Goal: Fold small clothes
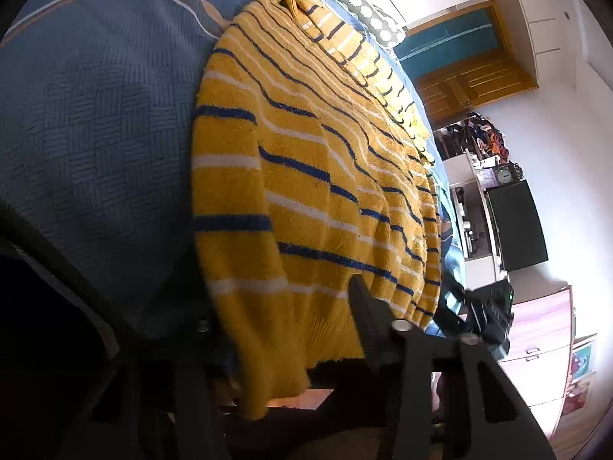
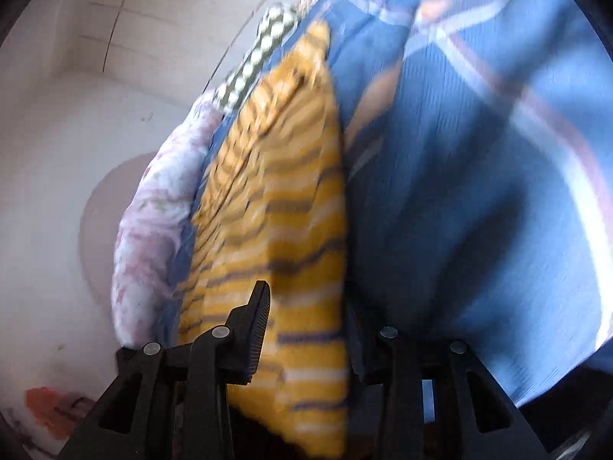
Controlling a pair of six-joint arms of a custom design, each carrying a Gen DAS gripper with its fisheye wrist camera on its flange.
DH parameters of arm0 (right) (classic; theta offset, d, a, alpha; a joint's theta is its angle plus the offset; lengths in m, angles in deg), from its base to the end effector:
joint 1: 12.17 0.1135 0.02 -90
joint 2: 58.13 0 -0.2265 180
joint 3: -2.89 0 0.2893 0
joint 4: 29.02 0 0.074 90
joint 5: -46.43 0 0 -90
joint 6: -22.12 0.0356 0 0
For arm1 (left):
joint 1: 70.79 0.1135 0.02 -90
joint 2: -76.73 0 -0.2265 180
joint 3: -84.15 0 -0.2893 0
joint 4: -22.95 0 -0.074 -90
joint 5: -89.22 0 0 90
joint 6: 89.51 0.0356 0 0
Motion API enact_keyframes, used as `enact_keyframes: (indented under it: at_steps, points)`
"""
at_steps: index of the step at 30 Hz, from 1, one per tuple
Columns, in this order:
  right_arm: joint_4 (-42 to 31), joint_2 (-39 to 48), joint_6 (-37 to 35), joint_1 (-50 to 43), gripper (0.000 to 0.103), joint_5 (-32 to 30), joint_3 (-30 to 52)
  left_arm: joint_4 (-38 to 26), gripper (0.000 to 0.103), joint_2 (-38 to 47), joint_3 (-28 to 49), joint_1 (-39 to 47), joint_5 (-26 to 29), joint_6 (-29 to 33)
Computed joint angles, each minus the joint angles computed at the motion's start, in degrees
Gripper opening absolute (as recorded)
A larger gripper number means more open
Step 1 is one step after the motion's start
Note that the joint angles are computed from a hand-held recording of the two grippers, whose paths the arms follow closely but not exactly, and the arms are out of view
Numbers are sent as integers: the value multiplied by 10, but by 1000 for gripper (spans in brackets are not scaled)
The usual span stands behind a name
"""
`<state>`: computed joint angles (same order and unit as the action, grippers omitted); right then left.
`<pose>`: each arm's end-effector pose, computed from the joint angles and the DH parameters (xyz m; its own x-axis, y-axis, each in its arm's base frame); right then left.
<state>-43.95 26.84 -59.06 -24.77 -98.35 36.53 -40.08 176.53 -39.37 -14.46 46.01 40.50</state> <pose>0.2200 -0.0194 0.0267 -0.9127 0.2946 -0.2832 -0.0559 0.5965 0.8007 0.1554 0.1865 0.0438 -0.8469 -0.4774 -0.2340 -0.1815 0.6734 -0.7167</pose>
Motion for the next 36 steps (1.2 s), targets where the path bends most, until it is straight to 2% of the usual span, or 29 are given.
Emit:
enact_keyframes:
  at_steps: [1,4,8,10,11,12,14,17,20,22,24,27,33,36]
  points:
    - [-8,0,-9,7,41,-6,-6,-1,35,0,1,0,0,2]
    - [-39,22,-45,26,40,-8,-9,-3,33,-2,0,1,1,0]
    - [-23,60,-52,73,39,2,-17,-2,33,13,5,4,-7,0]
    - [-19,55,-50,80,28,8,-21,-1,33,19,5,4,-12,-3]
    - [-20,46,-49,82,24,14,-25,5,30,13,0,4,-16,-8]
    - [-24,33,-48,85,14,23,-30,17,14,-4,-11,6,-23,-17]
    - [-43,-16,-50,100,11,49,-45,18,8,-28,-20,13,-28,-21]
    - [-122,-122,-93,107,9,64,-68,-18,5,-72,-26,54,-17,12]
    - [-265,-213,-202,72,9,43,-73,-87,5,-101,-18,103,-1,74]
    - [-334,-228,-278,37,8,36,-69,-122,4,-107,-13,127,1,112]
    - [-361,-229,-313,12,8,30,-75,-123,4,-120,-21,132,-3,123]
    - [-314,-174,-289,20,9,19,-65,-89,4,-136,-29,112,-15,92]
    - [-241,-180,-178,84,9,4,-9,-64,4,-176,11,56,3,15]
    - [-190,-172,-112,103,9,-3,38,-19,4,-188,49,-8,5,-69]
